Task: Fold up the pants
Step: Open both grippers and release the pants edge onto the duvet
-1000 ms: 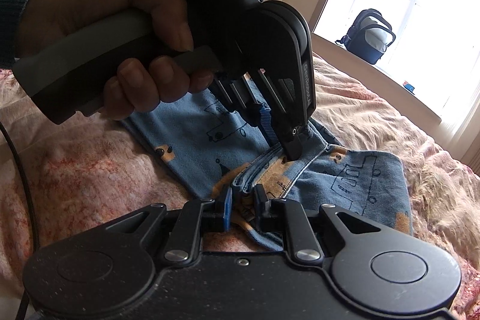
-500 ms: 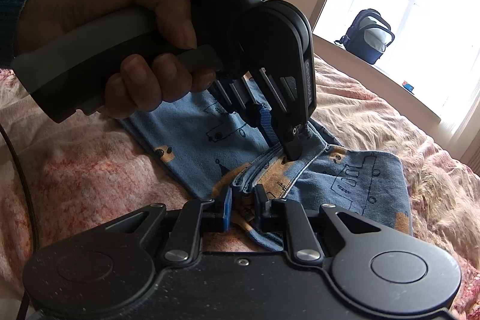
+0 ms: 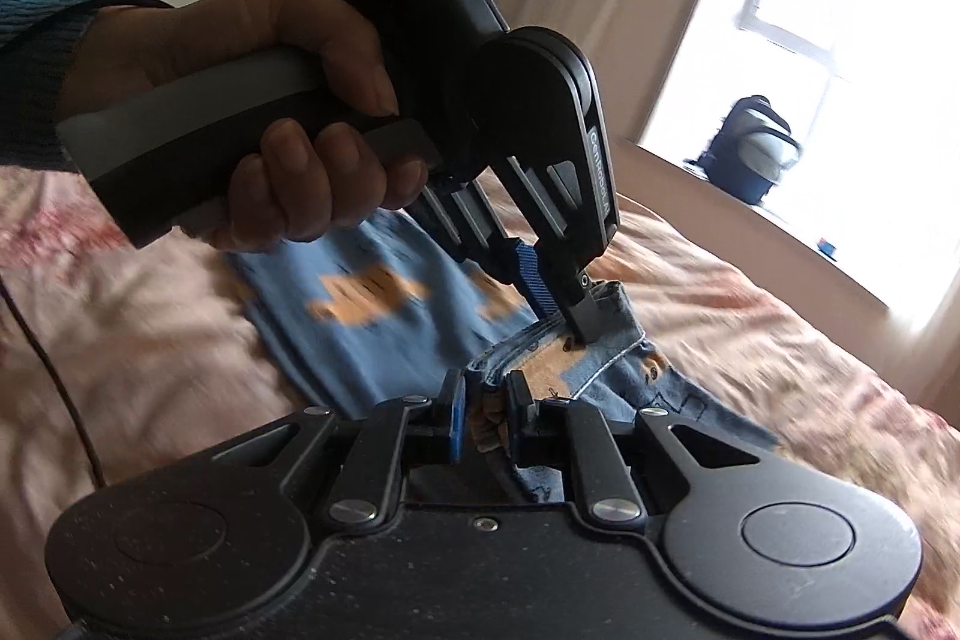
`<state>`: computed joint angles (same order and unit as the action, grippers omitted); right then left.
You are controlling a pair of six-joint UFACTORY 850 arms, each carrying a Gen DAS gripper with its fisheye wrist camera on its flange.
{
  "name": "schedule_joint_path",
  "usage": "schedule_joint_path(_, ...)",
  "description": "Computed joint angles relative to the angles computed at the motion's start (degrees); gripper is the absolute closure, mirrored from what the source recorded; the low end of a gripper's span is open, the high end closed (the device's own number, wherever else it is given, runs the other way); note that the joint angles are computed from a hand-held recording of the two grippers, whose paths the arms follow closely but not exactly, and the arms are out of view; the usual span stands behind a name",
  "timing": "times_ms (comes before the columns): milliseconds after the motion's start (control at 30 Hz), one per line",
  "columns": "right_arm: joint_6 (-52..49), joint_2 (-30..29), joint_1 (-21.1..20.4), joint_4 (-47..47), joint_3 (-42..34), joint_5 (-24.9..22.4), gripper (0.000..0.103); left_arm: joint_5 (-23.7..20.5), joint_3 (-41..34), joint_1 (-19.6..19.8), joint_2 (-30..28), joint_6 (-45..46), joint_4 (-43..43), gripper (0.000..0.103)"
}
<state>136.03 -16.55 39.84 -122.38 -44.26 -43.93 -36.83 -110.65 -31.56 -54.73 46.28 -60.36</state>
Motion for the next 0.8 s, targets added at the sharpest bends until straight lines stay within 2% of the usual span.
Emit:
schedule_joint_path(100, 1.93, -1.70, -0.80, -4.62, -2.41, 3.41, 0.088, 0.81, 0.64, 1.30, -0.11, -2.41, 2.66, 0.093)
schedule_joint_path(200, 3.83, -4.18, -1.74, -7.57, -4.87, 7.52, 0.088, 0.58, -0.90, 1.87, -2.57, -3.58, 4.58, 0.091)
schedule_joint_path(267, 5.10, -5.45, -2.44, -8.55, -5.80, 9.91, 0.086, 0.69, -0.03, 2.24, -3.07, -1.78, 1.61, 0.090)
schedule_joint_path(367, 10.87, -4.54, -3.07, -13.91, -4.04, 8.98, 0.082, 1.69, 2.80, 2.75, -1.77, 4.87, -3.98, 0.081)
schedule_joint_path(400, 14.67, -3.29, -3.24, -17.11, -2.32, 7.37, 0.078, 2.62, 3.84, 2.75, -1.00, 6.02, -4.73, 0.074)
schedule_joint_path(433, 17.40, -2.05, -3.23, -18.82, -0.52, 5.36, 0.063, 3.86, 4.81, 2.72, -0.18, 6.67, -5.38, 0.060)
schedule_joint_path(467, 19.35, -0.54, -2.99, -19.43, 1.63, 2.67, 0.040, 5.46, 6.09, 2.63, 0.83, 8.01, -6.86, 0.050)
schedule_joint_path(500, 19.25, 0.73, -2.30, -17.65, 3.74, -1.14, 0.031, 7.62, 7.68, 2.39, 1.98, 10.97, -9.97, 0.030)
schedule_joint_path(533, 16.96, 1.39, -1.05, -13.46, 5.27, -5.17, 0.018, 10.38, 9.46, 1.95, 3.15, 15.67, -14.64, 0.021)
schedule_joint_path(600, 8.56, 1.82, 0.55, -4.47, 6.49, -11.87, 0.016, 14.72, 11.07, 0.65, 4.19, 24.28, -21.44, 0.019)
schedule_joint_path(667, -1.13, 0.20, 0.86, 5.15, 5.02, -17.89, 0.004, 19.12, 10.95, -1.13, 4.06, 28.28, -23.53, 0.017)
schedule_joint_path(700, -4.13, -0.70, 0.15, 8.58, 4.07, -19.78, 0.003, 21.77, 10.90, -2.15, 3.88, 29.73, -25.05, 0.017)
schedule_joint_path(733, -5.60, -1.31, -1.33, 10.25, 3.28, -20.26, 0.003, 23.71, 10.83, -2.94, 3.58, 30.97, -26.84, 0.016)
schedule_joint_path(800, -3.80, -1.96, -4.70, 7.59, 3.24, -19.72, 0.003, 27.07, 10.77, -4.26, 2.90, 31.47, -28.97, 0.016)
